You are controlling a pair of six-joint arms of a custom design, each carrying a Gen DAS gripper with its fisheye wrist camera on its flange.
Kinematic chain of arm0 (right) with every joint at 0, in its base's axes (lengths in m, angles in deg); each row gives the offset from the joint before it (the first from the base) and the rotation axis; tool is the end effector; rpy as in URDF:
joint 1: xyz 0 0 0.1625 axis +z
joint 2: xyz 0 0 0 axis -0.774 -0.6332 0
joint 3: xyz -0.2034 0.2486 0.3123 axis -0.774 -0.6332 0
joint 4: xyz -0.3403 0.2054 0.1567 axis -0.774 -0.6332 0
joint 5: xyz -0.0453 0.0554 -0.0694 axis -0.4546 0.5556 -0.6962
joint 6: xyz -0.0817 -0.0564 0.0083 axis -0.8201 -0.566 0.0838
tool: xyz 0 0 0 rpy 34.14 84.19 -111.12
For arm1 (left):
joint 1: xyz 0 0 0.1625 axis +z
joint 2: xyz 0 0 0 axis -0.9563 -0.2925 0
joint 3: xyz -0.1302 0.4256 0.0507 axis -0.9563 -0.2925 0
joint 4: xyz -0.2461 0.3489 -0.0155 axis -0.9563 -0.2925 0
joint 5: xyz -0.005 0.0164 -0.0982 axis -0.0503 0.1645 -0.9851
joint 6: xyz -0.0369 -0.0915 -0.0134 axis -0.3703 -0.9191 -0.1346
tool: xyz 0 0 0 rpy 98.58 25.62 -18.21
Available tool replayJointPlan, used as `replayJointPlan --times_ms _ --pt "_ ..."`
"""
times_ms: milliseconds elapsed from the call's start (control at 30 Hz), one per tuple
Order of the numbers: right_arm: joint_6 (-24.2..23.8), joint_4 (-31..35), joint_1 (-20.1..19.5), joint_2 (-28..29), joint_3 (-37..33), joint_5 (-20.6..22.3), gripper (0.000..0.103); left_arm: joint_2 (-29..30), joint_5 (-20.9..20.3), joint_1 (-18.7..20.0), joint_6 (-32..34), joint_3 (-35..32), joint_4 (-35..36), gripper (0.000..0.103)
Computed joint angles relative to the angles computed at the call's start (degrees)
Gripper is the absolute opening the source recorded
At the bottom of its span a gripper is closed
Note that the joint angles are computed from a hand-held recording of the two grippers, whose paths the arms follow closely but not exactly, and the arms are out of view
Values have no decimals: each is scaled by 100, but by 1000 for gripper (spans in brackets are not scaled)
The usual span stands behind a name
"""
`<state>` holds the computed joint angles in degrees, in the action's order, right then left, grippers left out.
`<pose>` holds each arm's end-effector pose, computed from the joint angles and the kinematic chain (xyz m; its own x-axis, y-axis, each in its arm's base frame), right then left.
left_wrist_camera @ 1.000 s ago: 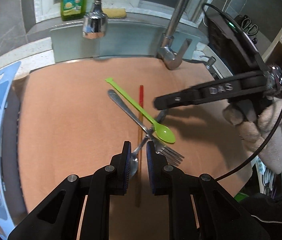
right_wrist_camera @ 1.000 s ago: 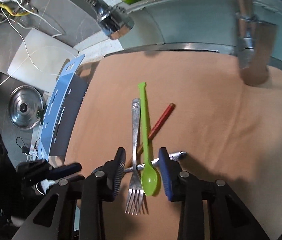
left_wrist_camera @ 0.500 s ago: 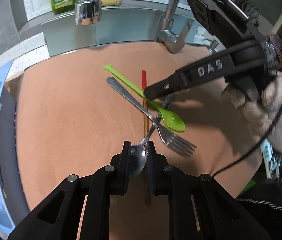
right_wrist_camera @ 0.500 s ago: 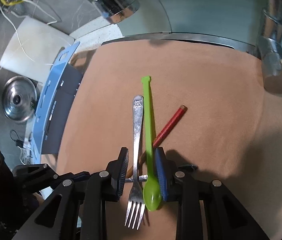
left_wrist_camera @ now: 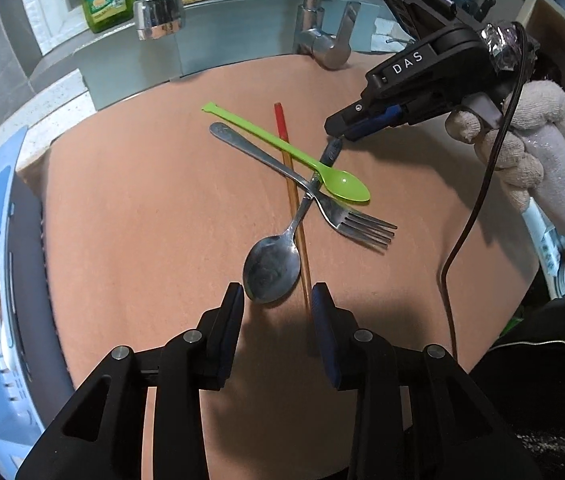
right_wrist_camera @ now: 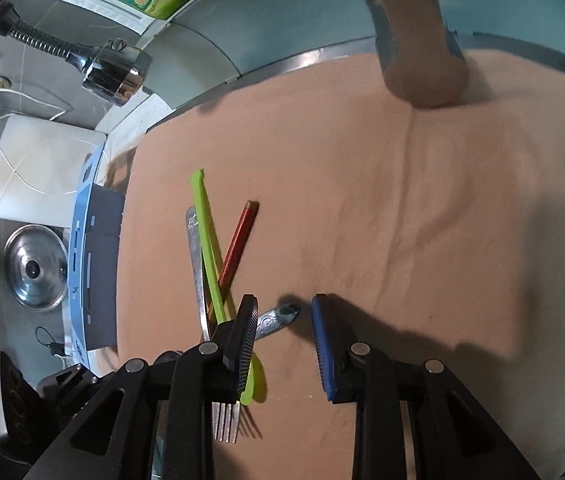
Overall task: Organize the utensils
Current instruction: 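Lower both tools toward the steel spoon lying across the fork, then close the left tool on the steel spoon bowl while the right tool grips its handle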
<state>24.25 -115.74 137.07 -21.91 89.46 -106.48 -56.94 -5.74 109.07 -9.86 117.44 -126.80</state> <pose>0.0795 -0.5820 0.1950 -0.9591 -0.2163 0.1827 -0.2234 0.9745 -0.0191 -0.2643 -0.4242 0.0975 -0.7267 0.3756 -0.5752 0.4904 0.8699 -0.0517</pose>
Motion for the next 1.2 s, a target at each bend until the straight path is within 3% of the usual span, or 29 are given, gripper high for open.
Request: replayJointPlan --times_ms 300,600,867,933,1200 --pt "49 -276 166 123 53 -204 26 117 31 1 180 -94 71 33" --pt "111 -111 130 101 33 -25 26 571 225 161 673 -479 630 34" --pt "239 -103 28 -120 148 114 26 421 -158 457 902 -522 483 33" --pt "263 -99 22 -176 176 170 26 390 -128 481 901 -518 526 28" --pt "189 -43 200 -441 334 510 26 215 -78 584 775 -475 698 27"
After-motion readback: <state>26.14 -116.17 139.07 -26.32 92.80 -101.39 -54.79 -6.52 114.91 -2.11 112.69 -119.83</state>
